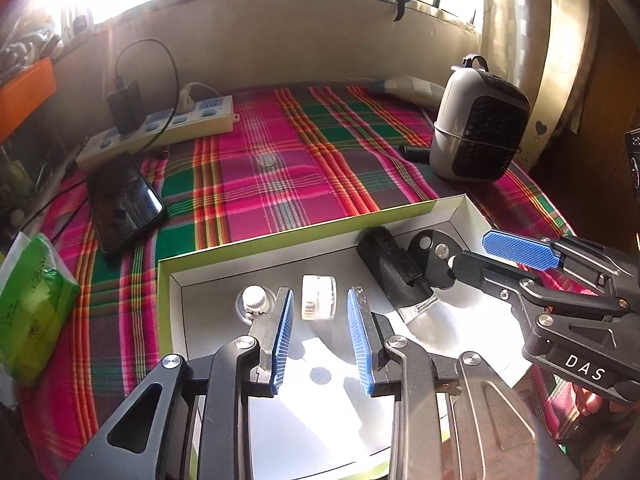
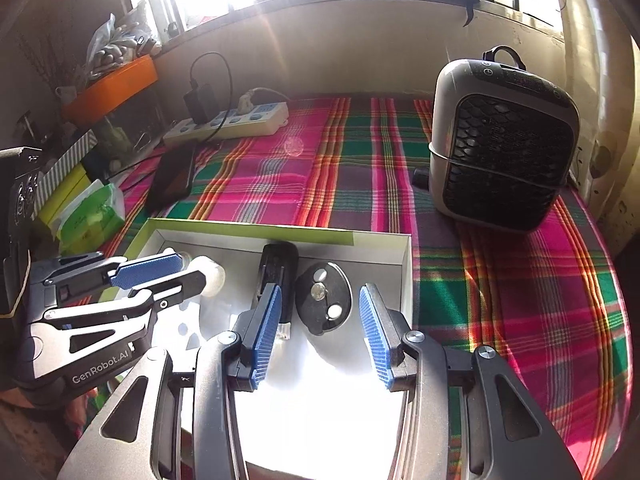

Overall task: Organize objects
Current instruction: 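Lower the grey cap and black oval clip into the box and open both tools, then move the left tool to the green-and-white spool while the right tool moves toward the walnuts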

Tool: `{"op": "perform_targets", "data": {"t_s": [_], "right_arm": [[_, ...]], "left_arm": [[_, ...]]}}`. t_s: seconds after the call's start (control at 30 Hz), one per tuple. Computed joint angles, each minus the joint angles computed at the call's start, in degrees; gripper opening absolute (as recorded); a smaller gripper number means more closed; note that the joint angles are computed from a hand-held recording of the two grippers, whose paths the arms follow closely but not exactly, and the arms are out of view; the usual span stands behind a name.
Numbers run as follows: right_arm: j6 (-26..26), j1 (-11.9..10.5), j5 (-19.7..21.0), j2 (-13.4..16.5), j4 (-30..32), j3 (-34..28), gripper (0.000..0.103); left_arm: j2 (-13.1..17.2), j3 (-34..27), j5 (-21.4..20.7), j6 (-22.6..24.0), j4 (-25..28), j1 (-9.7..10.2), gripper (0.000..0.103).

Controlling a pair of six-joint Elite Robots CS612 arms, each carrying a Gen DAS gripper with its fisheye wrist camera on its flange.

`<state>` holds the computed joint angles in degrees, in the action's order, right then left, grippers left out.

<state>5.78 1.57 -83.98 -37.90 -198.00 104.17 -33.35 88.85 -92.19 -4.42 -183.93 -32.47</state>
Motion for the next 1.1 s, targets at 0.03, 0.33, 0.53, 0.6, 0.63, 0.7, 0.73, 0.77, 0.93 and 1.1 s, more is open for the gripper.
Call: {"op": "perform_targets", "data": {"t_s": [0.03, 0.33, 0.53, 0.6, 0.63, 0.7, 0.73, 0.77, 0.93, 1.1], "right_arm": [[0.0, 0.1, 0.0, -0.2, -0.5, 0.4, 0.043], [0.9, 0.6, -0.1, -1.1, -3.9, 3.2, 0.043], [1.7, 1.0, -0.2, -1.7, -6.2, 5.3, 0.043], [1.7, 1.1, -0.4, -1.9, -7.3, 6.1, 0.043], [1.7, 1.2, -0.5, -2.0, -7.8, 6.4, 0.043], [1.8, 1.3, -0.6, -2.1, -8.8, 7.0, 0.043], [1.8, 1.4, -0.6, -2.2, -9.2, 7.3, 0.043], [1.9, 1.4, -0.4, -2.2, -9.6, 7.6, 0.043], [2.3, 1.6, -0.4, -2.2, -11.2, 8.9, 0.043], [2.5, 2.0, -0.5, -2.2, -12.9, 10.1, 0.043]], "left_arm": [[-0.2, 0.6, 0.1, -0.3, -0.7, -0.05, 0.026], [-2.1, 5.2, 0.2, -1.4, -5.7, -0.1, 0.026], [-3.1, 8.1, 0.2, -2.2, -8.9, -0.01, 0.026], [-3.3, 9.0, 0.2, -3.0, -10.0, 0.09, 0.026], [-3.4, 9.4, 0.2, -3.3, -10.4, 0.17, 0.026], [-3.6, 10.2, 0.6, -4.0, -10.9, 0.21, 0.026], [-3.7, 10.6, 0.6, -4.1, -11.3, 0.25, 0.026], [-3.8, 10.9, 0.5, -4.2, -11.7, 0.29, 0.026], [-4.2, 12.7, 0.5, -4.7, -13.8, 0.41, 0.026], [-4.5, 14.3, -0.3, -5.2, -16.2, 0.62, 0.026]]}}
